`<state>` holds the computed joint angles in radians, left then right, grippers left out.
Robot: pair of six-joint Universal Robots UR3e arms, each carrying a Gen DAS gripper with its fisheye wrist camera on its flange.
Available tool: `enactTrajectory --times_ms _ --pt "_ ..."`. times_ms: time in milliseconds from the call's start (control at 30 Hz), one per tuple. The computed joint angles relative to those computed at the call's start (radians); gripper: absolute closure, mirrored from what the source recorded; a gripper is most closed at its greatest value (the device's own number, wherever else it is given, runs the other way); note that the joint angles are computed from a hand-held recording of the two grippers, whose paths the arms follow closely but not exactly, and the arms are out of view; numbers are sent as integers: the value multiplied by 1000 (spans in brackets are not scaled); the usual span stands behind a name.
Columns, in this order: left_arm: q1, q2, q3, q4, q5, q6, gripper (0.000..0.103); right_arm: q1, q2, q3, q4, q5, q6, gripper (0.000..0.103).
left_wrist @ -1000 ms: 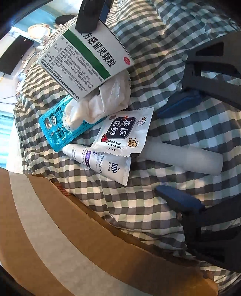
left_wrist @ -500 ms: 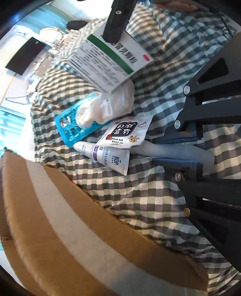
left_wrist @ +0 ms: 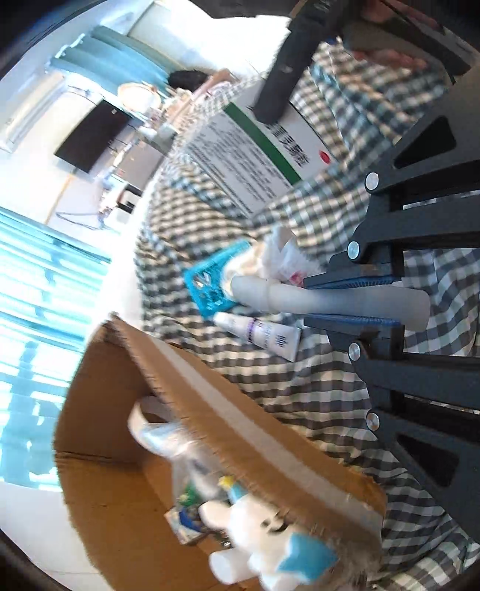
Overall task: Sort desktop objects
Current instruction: 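Carry the medicine box and white tube into the cardboard box and open both tools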
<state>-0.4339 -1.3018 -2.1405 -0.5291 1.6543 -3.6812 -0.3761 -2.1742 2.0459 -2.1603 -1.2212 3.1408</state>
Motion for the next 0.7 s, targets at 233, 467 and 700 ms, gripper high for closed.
enactTrajectory --times_ms 233,467,700 --pt "74 95 21 -6 -39 10 90 199 71 -139 -77 -115 131 8" --pt "303 314 30 -94 -104 59 90 489 421 -469 -197 -256 234 8" --pt "714 573 -30 -257 -299 253 90 641 814 -852 -211 -322 311 8"
